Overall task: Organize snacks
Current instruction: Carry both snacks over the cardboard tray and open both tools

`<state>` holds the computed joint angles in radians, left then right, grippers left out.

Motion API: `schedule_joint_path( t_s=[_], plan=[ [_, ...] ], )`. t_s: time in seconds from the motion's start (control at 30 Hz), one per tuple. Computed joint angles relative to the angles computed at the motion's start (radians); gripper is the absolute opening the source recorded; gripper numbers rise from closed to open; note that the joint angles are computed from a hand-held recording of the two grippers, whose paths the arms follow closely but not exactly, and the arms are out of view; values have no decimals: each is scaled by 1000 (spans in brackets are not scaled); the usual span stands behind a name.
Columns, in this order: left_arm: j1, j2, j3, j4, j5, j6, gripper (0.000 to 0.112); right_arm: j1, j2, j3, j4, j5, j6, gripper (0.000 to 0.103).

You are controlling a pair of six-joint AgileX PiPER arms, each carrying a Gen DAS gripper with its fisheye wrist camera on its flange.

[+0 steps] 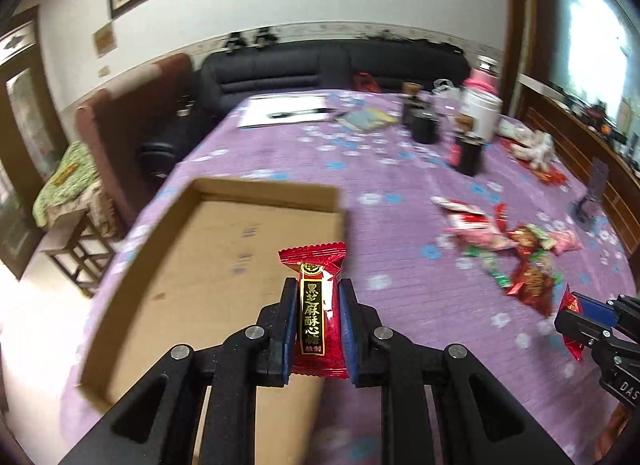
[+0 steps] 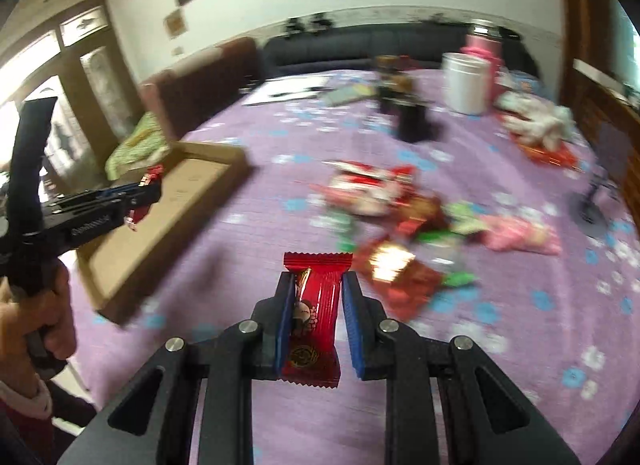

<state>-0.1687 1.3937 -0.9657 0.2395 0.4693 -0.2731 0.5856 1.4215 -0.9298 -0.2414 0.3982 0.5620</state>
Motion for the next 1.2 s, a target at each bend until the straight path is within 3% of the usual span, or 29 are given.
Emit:
schedule_joint_path(
  t_s=[0.1,0.27,0.43,0.6,0.77,1.1,1.17,1.2],
  plan=[
    [109,-43,37,-46,-4,75,20,57,82,-95,150,-16,-128,23],
    [308,-70,77,-205,-24,285,20,173,235,-283,192,9,-179,23],
    [430,-42,88,-324,-46,447,20,256,396,-495,220,71,-229,23],
    [490,23,75,-396,-62,556,20,310,543,-708,216,160,-235,23],
    [490,87,58,-376,-65,564,20,335,674,-890,211,270,-246,23],
    [503,126,44,-378,-65,574,21,352,775,-1003,188,369,-246,24],
    [496,123,43,-359,-66,553,31,353,780,-1007,171,374,-232,26],
    [490,115,48,-327,-77,517,53,352,780,-1006,172,375,-230,31]
  ],
)
